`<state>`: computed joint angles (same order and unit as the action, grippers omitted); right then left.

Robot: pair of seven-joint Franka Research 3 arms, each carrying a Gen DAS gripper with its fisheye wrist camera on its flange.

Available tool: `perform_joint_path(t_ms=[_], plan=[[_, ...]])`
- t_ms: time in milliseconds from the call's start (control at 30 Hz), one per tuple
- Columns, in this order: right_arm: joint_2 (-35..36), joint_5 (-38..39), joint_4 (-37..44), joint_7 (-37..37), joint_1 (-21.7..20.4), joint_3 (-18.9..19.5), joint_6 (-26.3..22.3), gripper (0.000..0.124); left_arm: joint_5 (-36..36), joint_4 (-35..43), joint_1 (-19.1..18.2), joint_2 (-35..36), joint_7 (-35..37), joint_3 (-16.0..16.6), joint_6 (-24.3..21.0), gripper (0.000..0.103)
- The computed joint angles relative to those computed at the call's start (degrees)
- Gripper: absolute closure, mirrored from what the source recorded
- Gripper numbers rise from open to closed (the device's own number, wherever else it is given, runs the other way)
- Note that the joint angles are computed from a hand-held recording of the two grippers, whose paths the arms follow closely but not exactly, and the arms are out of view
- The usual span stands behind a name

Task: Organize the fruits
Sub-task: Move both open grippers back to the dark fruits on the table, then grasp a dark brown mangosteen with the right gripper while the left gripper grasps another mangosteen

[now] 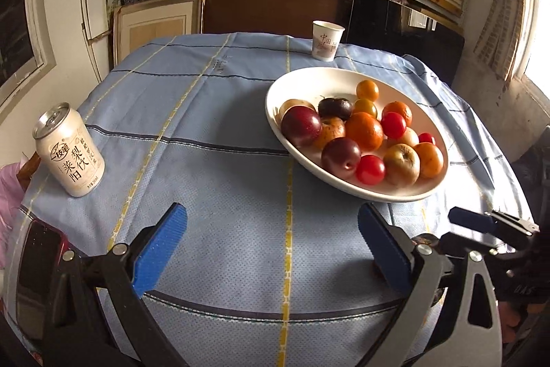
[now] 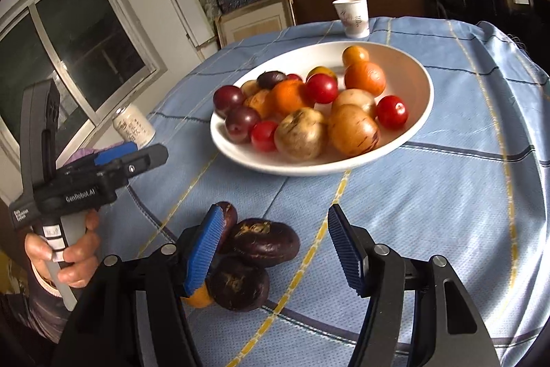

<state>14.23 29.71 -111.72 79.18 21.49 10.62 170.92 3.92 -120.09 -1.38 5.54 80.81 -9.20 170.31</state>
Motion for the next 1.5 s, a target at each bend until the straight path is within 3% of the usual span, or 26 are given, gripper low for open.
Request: perform_joint_path(t_ms=[200, 567, 700, 800, 933, 1100, 1167, 1333, 1400, 1467, 1500], plan=[[1.33, -1.32, 1.81, 1.06, 0.15, -0.37, -4.39, 0.072, 5.14, -0.54, -0.87, -0.34, -3.37, 0.90, 0.68, 0.005], [2.49, -0.46, 3.16, -0.25, 0.26, -0.24, -6.45, 0.076, 0.31, -0.72, -0.11, -0.56, 0.77, -0.44, 0.51, 0.005], [2.13, -1.84, 2.55, 1.37, 1.17, -1.03, -4.74, 0.077, -0.74, -0.50, -0.15, -0.35, 1.62, -0.45, 0.02, 0.005], [1.05, 2.58, 1.39, -1.28, -1.12, 1.17, -2.65, 0.077, -5.95, -0.39, 0.67, -0.31, 6.74, -1.97, -0.64, 0.005], [-1.08, 14.55, -0.13, -9.47, -5.02, 4.95, -0.32, 0.077, -19.54, -0.02, 1.61, -0.24, 22.92, -5.56, -2.89, 0.005], [-3.04, 23.01, -1.58, -14.17, -4.95, 4.65, 3.03, 0.077, -27.03, 0.79, -0.12, 0.48, 34.52, -7.04, -4.16, 0.006], [-3.35, 25.63, -1.63, -15.85, -4.81, 4.43, 3.29, 0.077, -29.09, 2.59, -0.90, 1.60, 37.04, -7.20, -6.85, 0.016], [-3.86, 27.46, -1.83, -17.31, -3.58, 3.20, 3.41, 0.077, -21.64, 5.97, -3.81, 4.63, 30.55, -5.39, -10.74, 0.030], [-3.99, 27.46, -1.96, -17.65, -3.07, 2.88, 3.97, 0.077, -21.02, 7.09, -3.69, 5.50, 29.50, -5.66, -12.49, 0.035], [-4.16, 28.55, -1.98, -18.83, -3.08, 3.08, 4.14, 0.077, -20.58, 7.77, -3.55, 6.01, 28.44, -5.85, -13.75, 0.049], [-4.23, 28.93, -2.00, -19.22, -3.01, 3.05, 4.16, 0.077, -20.99, 7.96, -3.30, 6.08, 28.71, -6.18, -14.50, 0.050]])
